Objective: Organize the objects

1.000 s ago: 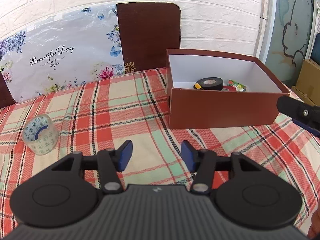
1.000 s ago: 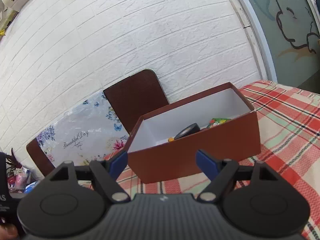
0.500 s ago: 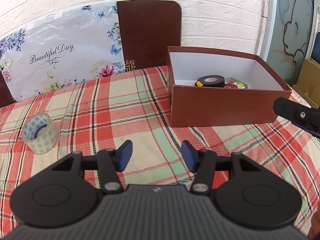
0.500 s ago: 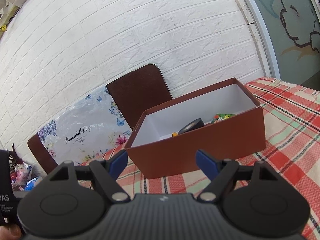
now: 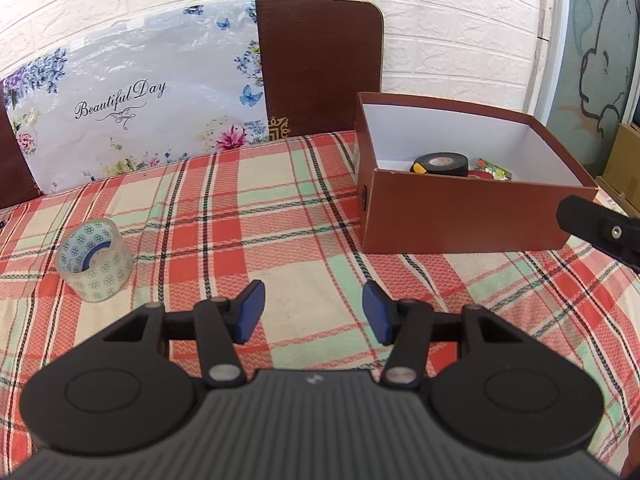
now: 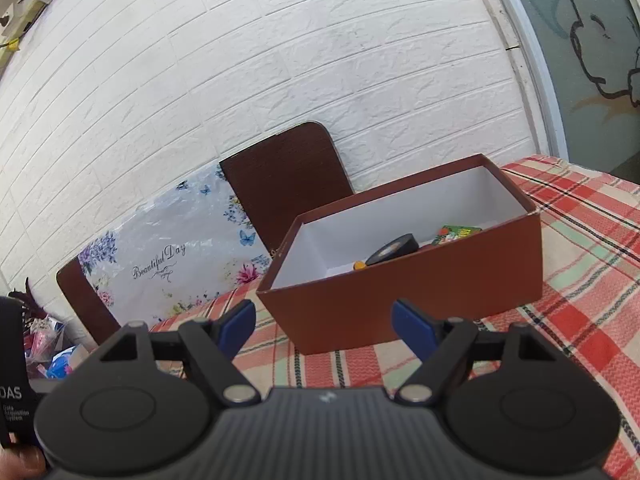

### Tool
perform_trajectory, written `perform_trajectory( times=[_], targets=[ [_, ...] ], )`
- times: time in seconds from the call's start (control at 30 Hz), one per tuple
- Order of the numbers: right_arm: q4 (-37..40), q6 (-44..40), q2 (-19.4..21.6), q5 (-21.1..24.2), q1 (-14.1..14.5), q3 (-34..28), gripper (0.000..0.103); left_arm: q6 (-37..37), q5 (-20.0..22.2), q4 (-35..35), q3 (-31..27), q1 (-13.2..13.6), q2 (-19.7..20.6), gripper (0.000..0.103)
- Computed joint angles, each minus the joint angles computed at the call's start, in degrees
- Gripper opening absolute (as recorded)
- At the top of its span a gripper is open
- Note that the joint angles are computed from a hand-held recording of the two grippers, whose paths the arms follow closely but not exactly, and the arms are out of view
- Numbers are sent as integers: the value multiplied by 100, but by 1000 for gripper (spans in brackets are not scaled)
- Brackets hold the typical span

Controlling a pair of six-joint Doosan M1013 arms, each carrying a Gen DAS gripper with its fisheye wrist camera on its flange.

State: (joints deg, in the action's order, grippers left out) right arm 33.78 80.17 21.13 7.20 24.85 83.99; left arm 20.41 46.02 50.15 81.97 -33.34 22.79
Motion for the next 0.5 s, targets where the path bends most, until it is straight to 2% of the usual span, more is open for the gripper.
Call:
perform_trajectory(
  times=[0.23, 0.5],
  targets=[
    [311, -426, 1, -48, 38, 11, 78, -189, 153, 48, 35, 9, -25, 56],
    [12, -161, -44, -113, 58, 48, 78, -304, 129, 119, 109, 6, -69, 56]
  ],
)
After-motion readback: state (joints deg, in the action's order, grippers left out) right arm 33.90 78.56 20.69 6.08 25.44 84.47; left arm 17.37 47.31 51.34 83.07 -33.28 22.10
